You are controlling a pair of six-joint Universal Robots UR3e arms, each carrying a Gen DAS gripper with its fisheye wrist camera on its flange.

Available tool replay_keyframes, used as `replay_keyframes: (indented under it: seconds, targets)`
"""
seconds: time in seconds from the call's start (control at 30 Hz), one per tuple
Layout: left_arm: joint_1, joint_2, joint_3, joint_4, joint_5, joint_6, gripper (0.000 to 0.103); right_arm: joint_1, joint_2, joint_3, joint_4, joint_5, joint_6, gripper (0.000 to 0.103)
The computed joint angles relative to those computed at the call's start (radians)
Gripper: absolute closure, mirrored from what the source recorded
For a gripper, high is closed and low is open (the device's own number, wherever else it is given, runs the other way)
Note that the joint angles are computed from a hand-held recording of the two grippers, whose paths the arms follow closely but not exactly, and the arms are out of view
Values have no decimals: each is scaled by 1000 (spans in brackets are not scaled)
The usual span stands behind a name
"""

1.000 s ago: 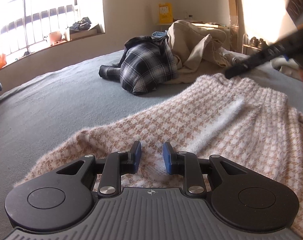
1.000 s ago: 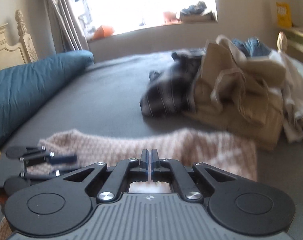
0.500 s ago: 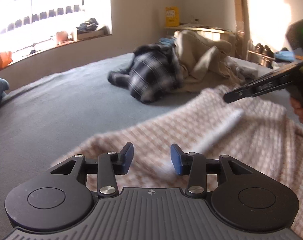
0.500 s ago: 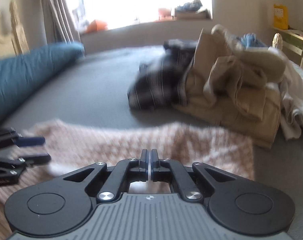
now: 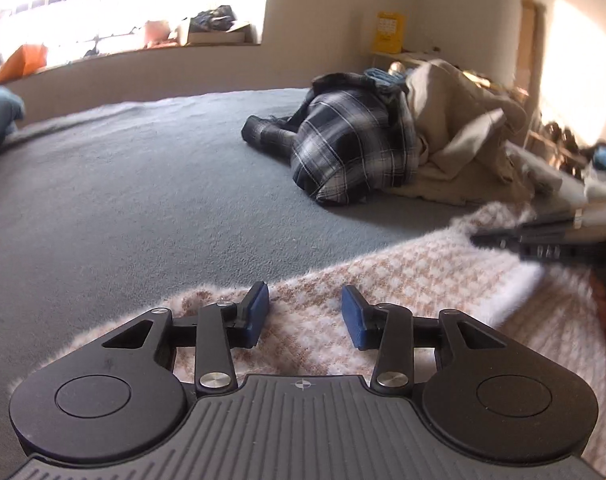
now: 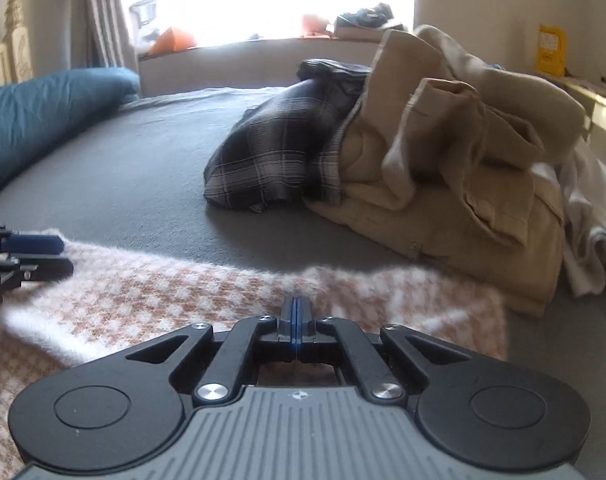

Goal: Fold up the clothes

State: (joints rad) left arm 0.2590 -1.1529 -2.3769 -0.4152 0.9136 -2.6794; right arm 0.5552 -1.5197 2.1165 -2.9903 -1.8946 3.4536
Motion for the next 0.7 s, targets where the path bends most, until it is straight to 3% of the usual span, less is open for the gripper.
replay_keyframes:
  seconds: [0.23, 0.4, 0.47, 0.53, 0.7]
  targets:
    - [-2, -15, 0, 20, -2, -2, 62, -95, -132, 28, 33, 65, 74, 100]
    - [-13, -15, -5, 39, 13, -6, 62, -126, -68, -13, 4, 140, 61, 100]
    - [-17, -18, -7, 48, 18, -6, 62, -125, -16, -24, 18, 128, 71, 99]
    - [-26, -22, -9, 64, 28, -8, 62, -131, 11, -17, -4, 120, 93, 87]
    - [-24, -6, -19, 74, 29, -5, 62, -97, 25, -99, 92, 64, 92, 85]
